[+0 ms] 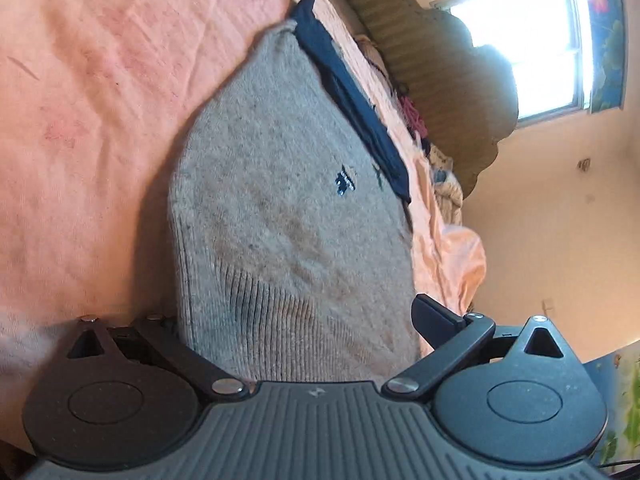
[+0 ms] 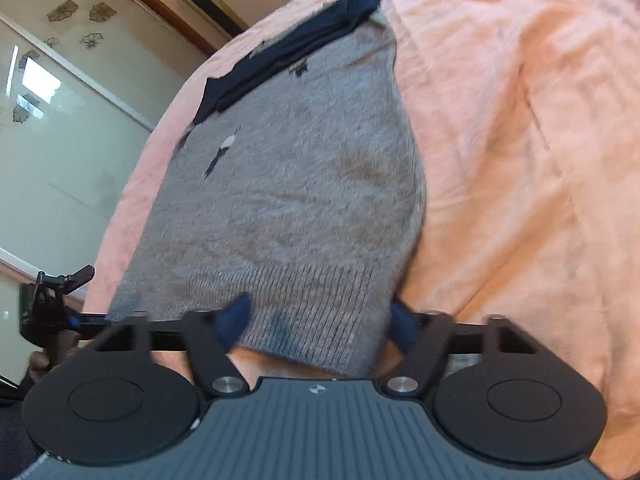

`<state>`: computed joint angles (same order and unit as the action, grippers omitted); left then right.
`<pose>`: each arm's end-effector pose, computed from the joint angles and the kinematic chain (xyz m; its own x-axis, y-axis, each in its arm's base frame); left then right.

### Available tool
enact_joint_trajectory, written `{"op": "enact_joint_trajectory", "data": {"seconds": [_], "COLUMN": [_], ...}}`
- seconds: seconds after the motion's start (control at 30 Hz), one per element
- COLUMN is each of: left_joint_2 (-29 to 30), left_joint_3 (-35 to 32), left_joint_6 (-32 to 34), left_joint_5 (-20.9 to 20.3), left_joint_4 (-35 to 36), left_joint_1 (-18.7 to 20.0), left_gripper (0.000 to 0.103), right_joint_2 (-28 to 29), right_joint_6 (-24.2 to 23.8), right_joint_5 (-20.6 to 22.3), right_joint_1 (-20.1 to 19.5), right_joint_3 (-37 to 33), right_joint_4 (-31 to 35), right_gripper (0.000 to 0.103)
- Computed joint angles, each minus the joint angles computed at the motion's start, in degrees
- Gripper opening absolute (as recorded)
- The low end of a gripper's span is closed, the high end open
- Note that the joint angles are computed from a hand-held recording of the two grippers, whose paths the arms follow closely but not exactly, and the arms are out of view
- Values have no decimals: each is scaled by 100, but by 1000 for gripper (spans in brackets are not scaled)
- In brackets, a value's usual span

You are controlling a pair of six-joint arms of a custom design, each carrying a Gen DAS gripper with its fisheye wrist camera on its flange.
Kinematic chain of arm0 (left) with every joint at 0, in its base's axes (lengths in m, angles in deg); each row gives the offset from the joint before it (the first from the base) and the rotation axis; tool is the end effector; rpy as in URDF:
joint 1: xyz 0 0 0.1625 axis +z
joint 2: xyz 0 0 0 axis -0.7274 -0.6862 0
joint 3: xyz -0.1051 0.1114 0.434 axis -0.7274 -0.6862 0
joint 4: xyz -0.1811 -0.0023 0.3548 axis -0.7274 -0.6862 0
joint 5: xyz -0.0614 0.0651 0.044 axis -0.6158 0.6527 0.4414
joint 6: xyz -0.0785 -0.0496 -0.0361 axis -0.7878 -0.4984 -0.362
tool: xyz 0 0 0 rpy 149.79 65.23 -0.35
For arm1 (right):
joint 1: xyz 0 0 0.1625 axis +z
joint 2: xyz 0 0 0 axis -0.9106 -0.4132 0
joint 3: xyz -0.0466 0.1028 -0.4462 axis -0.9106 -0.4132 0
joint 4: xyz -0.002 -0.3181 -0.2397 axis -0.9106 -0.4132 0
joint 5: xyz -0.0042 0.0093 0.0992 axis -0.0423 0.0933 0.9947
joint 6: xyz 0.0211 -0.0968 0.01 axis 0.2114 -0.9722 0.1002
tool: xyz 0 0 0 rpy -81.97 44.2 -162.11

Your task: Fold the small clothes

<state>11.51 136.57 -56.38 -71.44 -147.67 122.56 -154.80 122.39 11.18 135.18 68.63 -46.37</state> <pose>0.0099 -0.4698 0.1453 -0.9803 0.0449 0.1923 -0.0363 0.9163 -0.3988 0.0261 -0.3161 0.1706 -0.9804 0.1429 0.1359 0.0378 0.8127 -0.5814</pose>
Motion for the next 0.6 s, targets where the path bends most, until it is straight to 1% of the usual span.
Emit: {"op": "enact_joint_trajectory", "data": {"seconds": [0.03, 0.07, 0.1, 0.13, 0.17, 0.2, 0.23, 0.3, 0.33, 0.37, 0.4, 0.43, 0.47, 0.5, 0.53, 0.6], "left_joint_2": [-21, -61, -128, -177, -201, -234, -291, -355, -339, -328, -336, -410, -497, -654, -798, -920], "left_joint_3": [-1, 7, -36, -80, -78, -82, -71, -10, 14, 24, 11, -20, -19, 2, -19, -102], "left_joint_6": [33, 89, 195, 226, 243, 294, 341, 531, 662, 780, 836, 879, 973, 1110, 1245, 1435], "left_joint_5": [172, 481, 862, 1232, 1380, 1354, 1438, 1616, 1644, 1661, 1678, 1752, 1863, 2011, 2185, 2823], "left_joint_4": [61, 164, 473, 776, 840, 891, 994, 1083, 1037, 1003, 1046, 1197, 1281, 1377, 1501, 1527], "left_joint_1": [-87, -215, -341, -442, -454, -407, -436, -533, -548, -560, -574, -620, -685, -742, -816, -1056], "left_gripper": [97, 69, 22, 4, 4, 4, 4, 4, 4, 4, 4, 4, 5, 7, 8, 13], "right_joint_2": [68, 170, 166, 124, 110, 77, -34, -242, -268, -226, -173, -200, -195, -193, -276, -513], "right_joint_6": [64, 207, 237, 212, 169, 135, 94, -75, -107, -211, -300, -377, -317, -241, -225, -64], "right_joint_5": [120, 289, 309, 210, 292, 498, 680, 863, 1112, 1258, 1163, 877, 820, 915, 926, 1166], "right_joint_1": [75, 163, 126, 57, 101, 236, 348, 378, 439, 401, 265, 101, 84, 161, 183, 385], "right_joint_3": [-42, -148, -205, -191, -218, -233, -197, -232, -262, -292, -286, -228, -223, -246, -247, -226], "right_joint_4": [-41, 33, 127, 168, 209, 205, 200, 354, 419, 481, 527, 510, 505, 505, 512, 244], "right_gripper": [41, 14, 12, 12, 10, 10, 10, 8, 8, 8, 8, 8, 8, 10, 16, 46]}}
